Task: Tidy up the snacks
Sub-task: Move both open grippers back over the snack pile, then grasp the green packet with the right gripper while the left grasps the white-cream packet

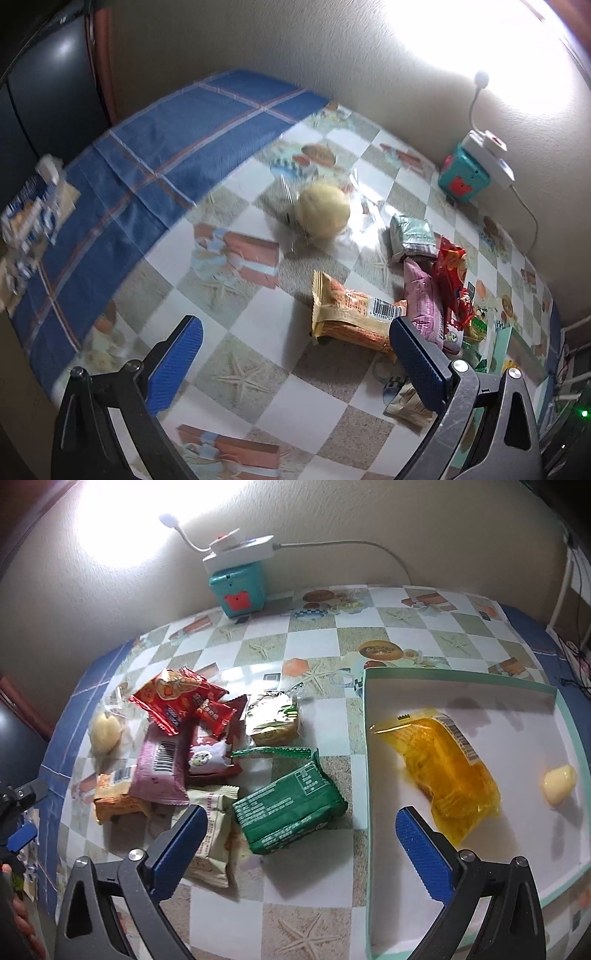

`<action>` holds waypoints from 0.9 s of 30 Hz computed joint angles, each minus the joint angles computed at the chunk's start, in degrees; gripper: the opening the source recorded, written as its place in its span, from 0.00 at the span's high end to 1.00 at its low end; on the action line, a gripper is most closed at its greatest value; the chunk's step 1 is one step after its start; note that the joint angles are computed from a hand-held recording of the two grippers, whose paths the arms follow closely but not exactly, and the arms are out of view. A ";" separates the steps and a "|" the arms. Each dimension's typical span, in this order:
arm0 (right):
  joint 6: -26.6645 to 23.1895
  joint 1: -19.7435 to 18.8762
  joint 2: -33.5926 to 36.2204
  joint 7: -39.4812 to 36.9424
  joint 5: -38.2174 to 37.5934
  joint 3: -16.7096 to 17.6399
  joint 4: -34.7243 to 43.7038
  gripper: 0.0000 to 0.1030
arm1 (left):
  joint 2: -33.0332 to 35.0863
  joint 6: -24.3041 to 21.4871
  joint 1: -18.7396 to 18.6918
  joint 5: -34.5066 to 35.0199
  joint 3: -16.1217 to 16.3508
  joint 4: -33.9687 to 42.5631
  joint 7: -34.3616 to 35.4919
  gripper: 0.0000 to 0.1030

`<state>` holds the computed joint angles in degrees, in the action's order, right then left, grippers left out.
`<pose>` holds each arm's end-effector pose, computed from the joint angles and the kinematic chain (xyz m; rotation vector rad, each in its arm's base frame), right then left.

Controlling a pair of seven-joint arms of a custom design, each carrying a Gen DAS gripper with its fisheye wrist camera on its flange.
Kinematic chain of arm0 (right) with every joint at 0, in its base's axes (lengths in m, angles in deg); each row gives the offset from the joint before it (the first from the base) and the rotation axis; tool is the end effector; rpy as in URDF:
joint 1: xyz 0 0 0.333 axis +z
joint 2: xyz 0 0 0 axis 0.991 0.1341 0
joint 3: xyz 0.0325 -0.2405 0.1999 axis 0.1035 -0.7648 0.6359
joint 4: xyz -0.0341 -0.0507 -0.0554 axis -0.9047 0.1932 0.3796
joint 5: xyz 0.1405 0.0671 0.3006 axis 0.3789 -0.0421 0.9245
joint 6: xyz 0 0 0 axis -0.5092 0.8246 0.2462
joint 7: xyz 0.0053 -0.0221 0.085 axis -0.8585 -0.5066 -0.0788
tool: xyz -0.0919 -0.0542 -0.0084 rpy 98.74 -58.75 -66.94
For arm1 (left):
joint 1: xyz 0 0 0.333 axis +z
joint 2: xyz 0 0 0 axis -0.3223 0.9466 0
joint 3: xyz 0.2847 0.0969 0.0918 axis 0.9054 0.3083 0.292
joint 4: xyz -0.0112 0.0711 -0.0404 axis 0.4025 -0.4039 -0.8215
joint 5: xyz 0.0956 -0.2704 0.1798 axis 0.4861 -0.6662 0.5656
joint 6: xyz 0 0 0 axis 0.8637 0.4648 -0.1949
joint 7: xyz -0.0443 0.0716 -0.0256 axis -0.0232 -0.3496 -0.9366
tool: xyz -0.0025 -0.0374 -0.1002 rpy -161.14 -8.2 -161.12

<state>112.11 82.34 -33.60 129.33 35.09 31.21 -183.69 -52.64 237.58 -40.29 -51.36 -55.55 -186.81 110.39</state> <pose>0.5244 0.0303 0.3061 -1.7161 2.1080 -0.4052 0.5456 -0.1991 0.3343 -2.3886 1.5743 -0.5852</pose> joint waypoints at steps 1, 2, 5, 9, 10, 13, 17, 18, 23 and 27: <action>-0.25 -0.35 0.27 -0.34 0.00 0.35 0.34 0.00 | 0.69 -0.76 0.54 -1.21 -0.85 0.71 0.57 0.02; -0.51 -0.81 0.62 -0.77 0.06 0.73 0.75 0.00 | 1.31 -1.78 0.68 -1.95 -1.29 1.55 1.00 0.02; -1.98 -2.43 1.91 -2.34 0.85 2.32 2.16 0.00 | 3.42 -3.01 1.74 -4.74 -4.00 3.89 4.50 0.02; -3.54 -2.16 3.83 -4.23 0.89 2.27 4.13 0.00 | 5.65 -5.47 0.47 -7.12 -5.05 7.13 7.95 0.02; -3.59 -1.76 4.15 -4.51 0.69 1.95 4.48 0.00 | 6.19 -5.99 0.24 -7.60 -5.30 7.90 8.71 0.02; -3.76 -1.62 5.27 -5.70 0.52 2.05 5.51 0.00 | 8.18 -7.99 0.49 -10.27 -7.02 10.65 12.00 0.02; -4.49 -1.06 6.33 -6.68 0.48 1.72 6.57 0.03 | 9.86 -9.21 0.79 -13.99 -8.81 12.94 15.68 0.02; -4.78 0.11 6.46 -6.40 -0.21 0.54 6.82 0.03 | 10.14 -9.39 0.73 -14.88 -9.08 13.34 16.27 0.02; -4.57 0.20 6.56 -7.14 -0.74 0.40 6.88 0.06 | 11.41 -11.01 -1.04 -16.00 -8.30 15.64 17.28 0.02; -4.23 0.20 6.35 -7.28 -0.75 0.30 6.75 0.09 | 11.63 -10.89 -1.05 -17.60 -8.55 15.69 17.28 0.02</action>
<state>107.89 82.53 -27.26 122.06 34.34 31.51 -176.94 -41.01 226.69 -41.34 -68.96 -64.09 -171.12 127.66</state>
